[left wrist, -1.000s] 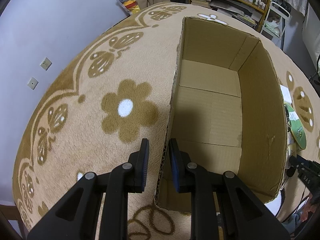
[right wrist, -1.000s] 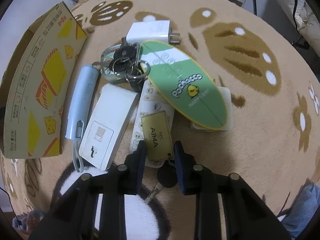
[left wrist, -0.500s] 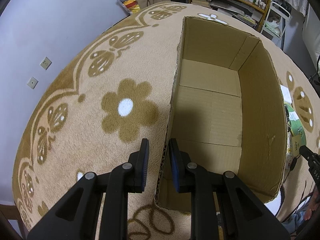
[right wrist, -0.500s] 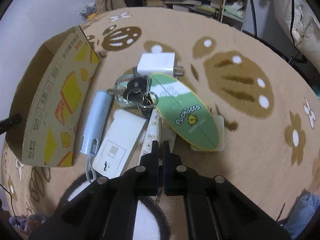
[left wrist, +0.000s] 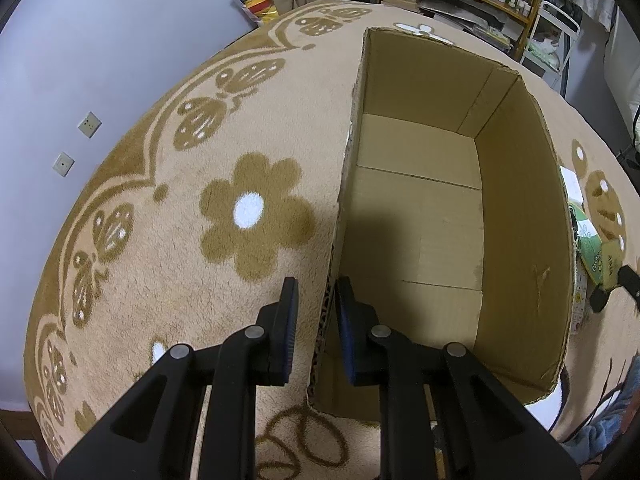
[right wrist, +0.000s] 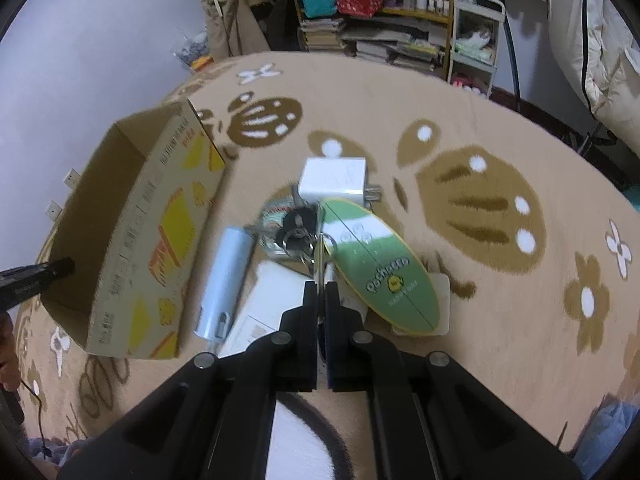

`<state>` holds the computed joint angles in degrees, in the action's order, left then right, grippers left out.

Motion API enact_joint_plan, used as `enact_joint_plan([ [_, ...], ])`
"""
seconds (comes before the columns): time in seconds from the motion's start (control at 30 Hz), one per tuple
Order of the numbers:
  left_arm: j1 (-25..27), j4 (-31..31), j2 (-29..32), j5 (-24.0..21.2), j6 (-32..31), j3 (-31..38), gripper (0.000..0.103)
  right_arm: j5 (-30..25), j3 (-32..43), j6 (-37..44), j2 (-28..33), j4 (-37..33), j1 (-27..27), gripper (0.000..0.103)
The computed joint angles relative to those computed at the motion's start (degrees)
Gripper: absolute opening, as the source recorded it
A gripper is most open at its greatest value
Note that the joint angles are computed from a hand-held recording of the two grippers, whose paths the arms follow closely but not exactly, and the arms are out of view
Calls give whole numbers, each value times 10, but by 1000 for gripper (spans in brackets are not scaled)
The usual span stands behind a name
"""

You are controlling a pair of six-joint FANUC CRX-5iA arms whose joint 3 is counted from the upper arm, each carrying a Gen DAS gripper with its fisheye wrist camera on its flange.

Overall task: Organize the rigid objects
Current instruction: 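Carry the AIMA car key into the box with the right tool and release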

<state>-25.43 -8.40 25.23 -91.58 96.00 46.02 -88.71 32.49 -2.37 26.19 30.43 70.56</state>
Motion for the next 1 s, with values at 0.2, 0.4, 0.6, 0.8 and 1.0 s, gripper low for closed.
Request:
enact_joint_plan([
  [0.2, 1, 1, 4, -6, 0, 4, 17, -4, 52, 38, 25, 34, -5, 4],
  [0.4, -1, 0, 6, -10, -9, 5, 13, 27, 91, 59, 45, 78, -9, 4],
  [0.6, -10, -14, 17, -23, -15, 24, 10, 59, 144, 83, 70, 110, -3, 4],
  [0.8, -10, -13, 16, -22, -19, 23, 9, 68, 228, 138, 118, 119, -1, 4],
  [1.0, -10, -12, 17, -27, -16, 27, 9, 103, 232, 142, 127, 121, -4, 4],
])
